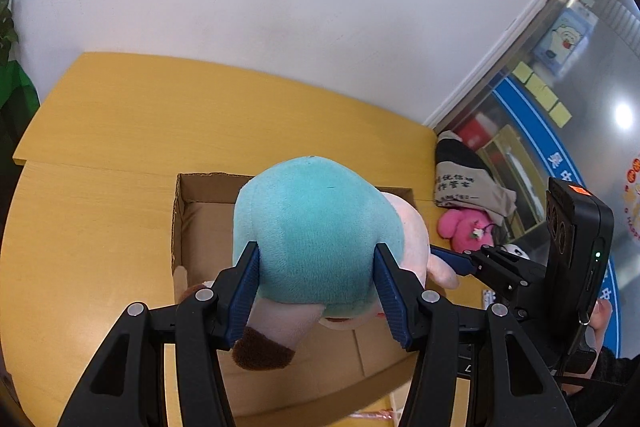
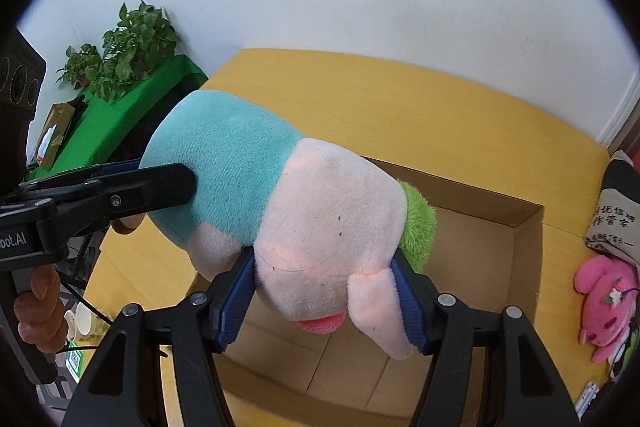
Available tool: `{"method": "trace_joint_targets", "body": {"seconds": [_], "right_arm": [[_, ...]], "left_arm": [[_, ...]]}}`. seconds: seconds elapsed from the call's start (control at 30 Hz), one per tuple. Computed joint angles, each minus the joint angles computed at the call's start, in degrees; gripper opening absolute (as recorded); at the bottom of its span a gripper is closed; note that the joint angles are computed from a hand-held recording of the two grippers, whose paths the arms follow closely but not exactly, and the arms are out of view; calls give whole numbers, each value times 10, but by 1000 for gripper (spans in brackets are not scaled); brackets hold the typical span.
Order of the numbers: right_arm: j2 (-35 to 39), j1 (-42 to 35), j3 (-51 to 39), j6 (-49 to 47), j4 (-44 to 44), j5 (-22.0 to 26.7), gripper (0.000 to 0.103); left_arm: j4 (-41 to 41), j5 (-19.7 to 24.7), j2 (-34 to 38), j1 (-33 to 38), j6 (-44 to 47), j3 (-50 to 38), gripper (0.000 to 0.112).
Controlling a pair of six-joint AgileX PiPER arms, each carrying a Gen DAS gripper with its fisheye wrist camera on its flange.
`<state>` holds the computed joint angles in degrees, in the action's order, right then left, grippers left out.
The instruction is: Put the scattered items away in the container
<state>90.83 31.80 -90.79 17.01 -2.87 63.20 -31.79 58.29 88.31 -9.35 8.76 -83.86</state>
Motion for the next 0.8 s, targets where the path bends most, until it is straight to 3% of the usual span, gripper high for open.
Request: {"method": "trace_joint_targets", "body": {"seconds": [0.43, 0.63, 0.73, 0.8], "right_arm": [[167, -71, 9, -123, 93, -141, 63], [237, -67, -17, -153, 102, -170, 64], [238, -69, -2, -164, 105, -198, 74], [231, -74, 1, -166, 108, -201, 75]], "left_arm": [[31, -71, 180, -1, -8, -55, 59], [76, -88, 215, -3, -46, -50, 60], [76, -107, 211, -3, -51, -40, 69], [67, -104, 206, 2, -55, -40, 73]]}}
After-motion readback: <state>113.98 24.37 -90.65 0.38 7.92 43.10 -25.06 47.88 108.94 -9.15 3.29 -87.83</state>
